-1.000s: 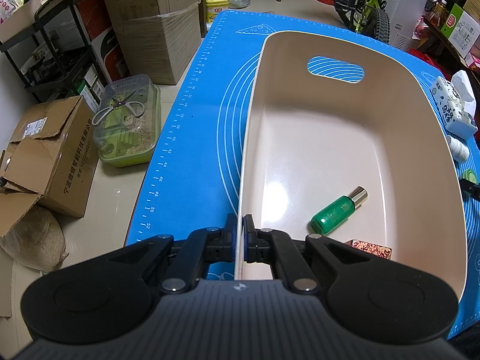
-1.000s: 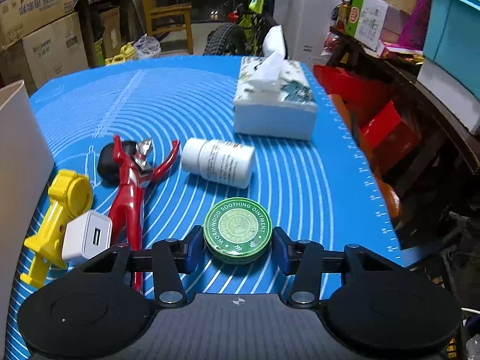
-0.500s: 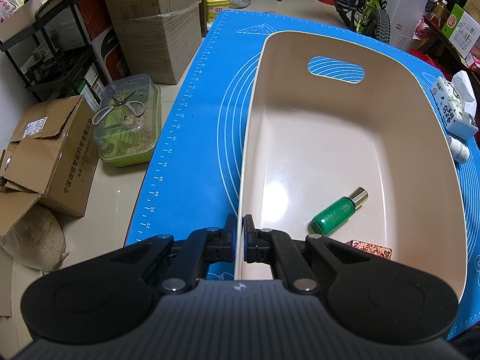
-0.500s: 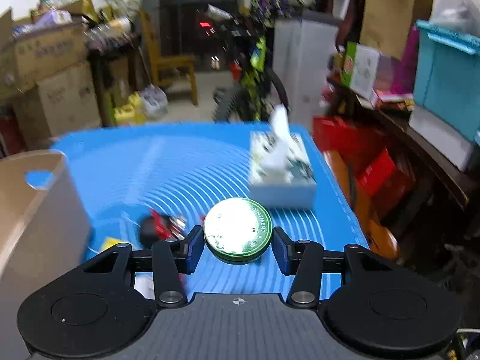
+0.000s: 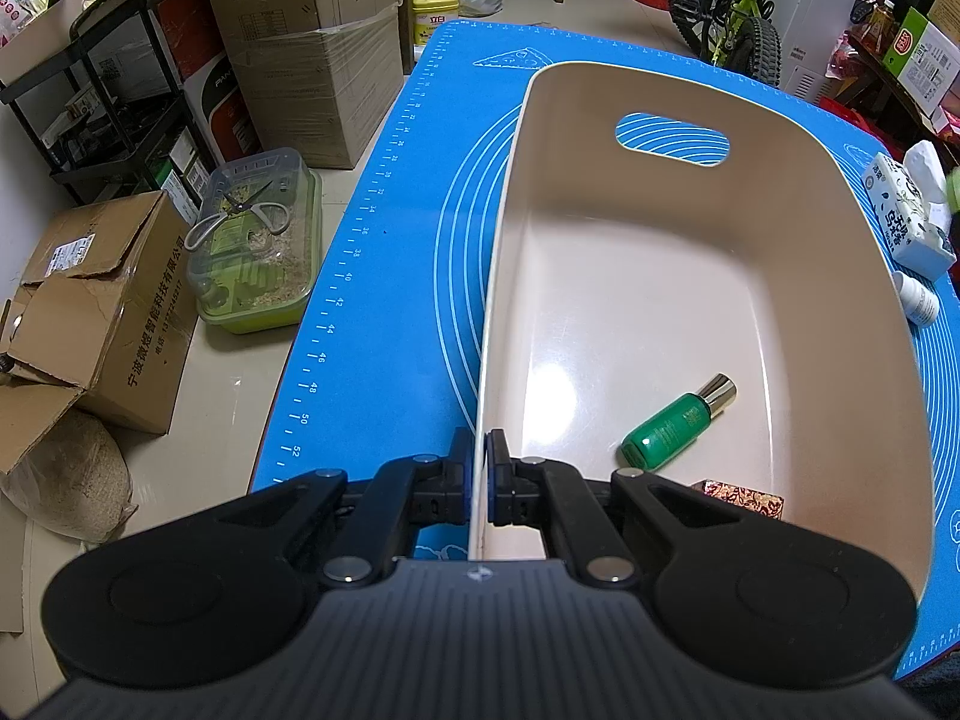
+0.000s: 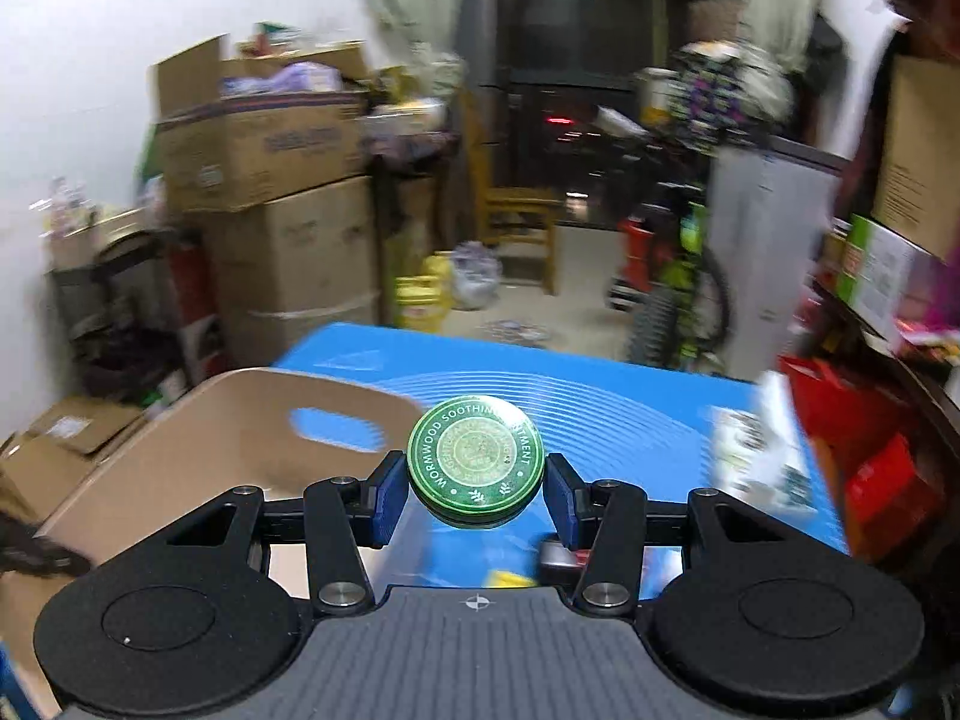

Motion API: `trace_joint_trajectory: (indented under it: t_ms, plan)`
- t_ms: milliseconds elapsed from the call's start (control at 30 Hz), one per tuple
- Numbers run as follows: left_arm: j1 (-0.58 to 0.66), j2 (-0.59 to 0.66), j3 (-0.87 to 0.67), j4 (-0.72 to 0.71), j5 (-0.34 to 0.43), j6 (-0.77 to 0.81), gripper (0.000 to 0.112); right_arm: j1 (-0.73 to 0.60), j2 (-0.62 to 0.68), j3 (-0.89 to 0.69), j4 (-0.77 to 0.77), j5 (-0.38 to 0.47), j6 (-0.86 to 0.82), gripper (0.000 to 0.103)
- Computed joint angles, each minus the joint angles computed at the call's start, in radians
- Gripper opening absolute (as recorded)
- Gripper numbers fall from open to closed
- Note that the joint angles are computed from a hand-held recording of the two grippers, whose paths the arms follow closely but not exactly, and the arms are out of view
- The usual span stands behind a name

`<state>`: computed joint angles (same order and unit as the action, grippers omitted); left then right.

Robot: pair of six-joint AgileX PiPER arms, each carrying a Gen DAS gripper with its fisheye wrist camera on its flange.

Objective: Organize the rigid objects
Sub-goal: 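Lift the green tin into the bin and open the right tool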

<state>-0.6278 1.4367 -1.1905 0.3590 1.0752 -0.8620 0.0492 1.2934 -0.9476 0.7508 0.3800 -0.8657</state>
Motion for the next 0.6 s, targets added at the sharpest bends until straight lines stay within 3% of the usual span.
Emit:
trace_joint_trajectory:
  t_ms: [333,433,600]
  plan:
    - [0.000,0.000,0.000,0.002,0.002,0.001,0.006,0.300,0.085,-0.036,-0.368,-0.031,0.338,0.054]
    - [-0.002,0.002,-0.003,0.002,0.003,-0.001,0.006,0.366,0.122,-0.054,-0.543,-0.017,0.486,0.054]
    - [-0.004,0.003,-0.004,0.004,0.004,-0.002,0.006,0.417,0.195,-0.109,-0.703,0.059,0.636,0.054]
